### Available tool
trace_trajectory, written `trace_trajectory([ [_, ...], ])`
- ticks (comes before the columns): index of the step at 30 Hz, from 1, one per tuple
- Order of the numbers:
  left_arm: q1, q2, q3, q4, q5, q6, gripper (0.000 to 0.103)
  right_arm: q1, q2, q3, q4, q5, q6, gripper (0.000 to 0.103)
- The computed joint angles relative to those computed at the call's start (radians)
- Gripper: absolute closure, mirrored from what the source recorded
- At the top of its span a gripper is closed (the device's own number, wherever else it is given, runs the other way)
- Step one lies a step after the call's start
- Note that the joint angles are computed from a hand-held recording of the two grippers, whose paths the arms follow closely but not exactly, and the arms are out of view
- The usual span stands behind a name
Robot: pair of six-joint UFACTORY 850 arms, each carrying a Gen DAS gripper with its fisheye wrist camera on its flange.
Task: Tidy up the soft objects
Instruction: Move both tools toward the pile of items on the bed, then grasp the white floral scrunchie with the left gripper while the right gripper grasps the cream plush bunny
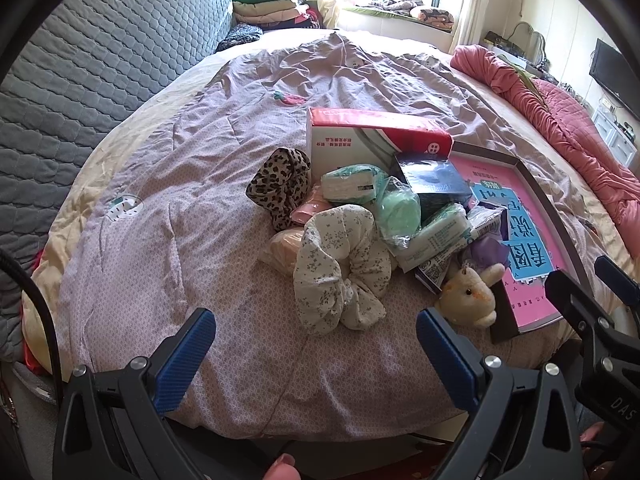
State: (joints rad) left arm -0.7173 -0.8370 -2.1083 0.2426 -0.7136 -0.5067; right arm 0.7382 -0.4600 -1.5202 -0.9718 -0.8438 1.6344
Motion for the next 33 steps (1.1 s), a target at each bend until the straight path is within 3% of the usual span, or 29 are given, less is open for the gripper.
trace_trajectory([
  [17, 0.005, -0.006, 0.005, 0.01, 0.004, -0.014, 0.002, -0.012, -0.014, 0.0, 0.04, 0.047, -0.047, 0.004],
  [33, 0.05, -0.069, -0.045, -0.106, -0.024, 0.02, 0.002, -0.063, -0.066, -0.016, 0.173, 0.118, -0.158, 0.004],
])
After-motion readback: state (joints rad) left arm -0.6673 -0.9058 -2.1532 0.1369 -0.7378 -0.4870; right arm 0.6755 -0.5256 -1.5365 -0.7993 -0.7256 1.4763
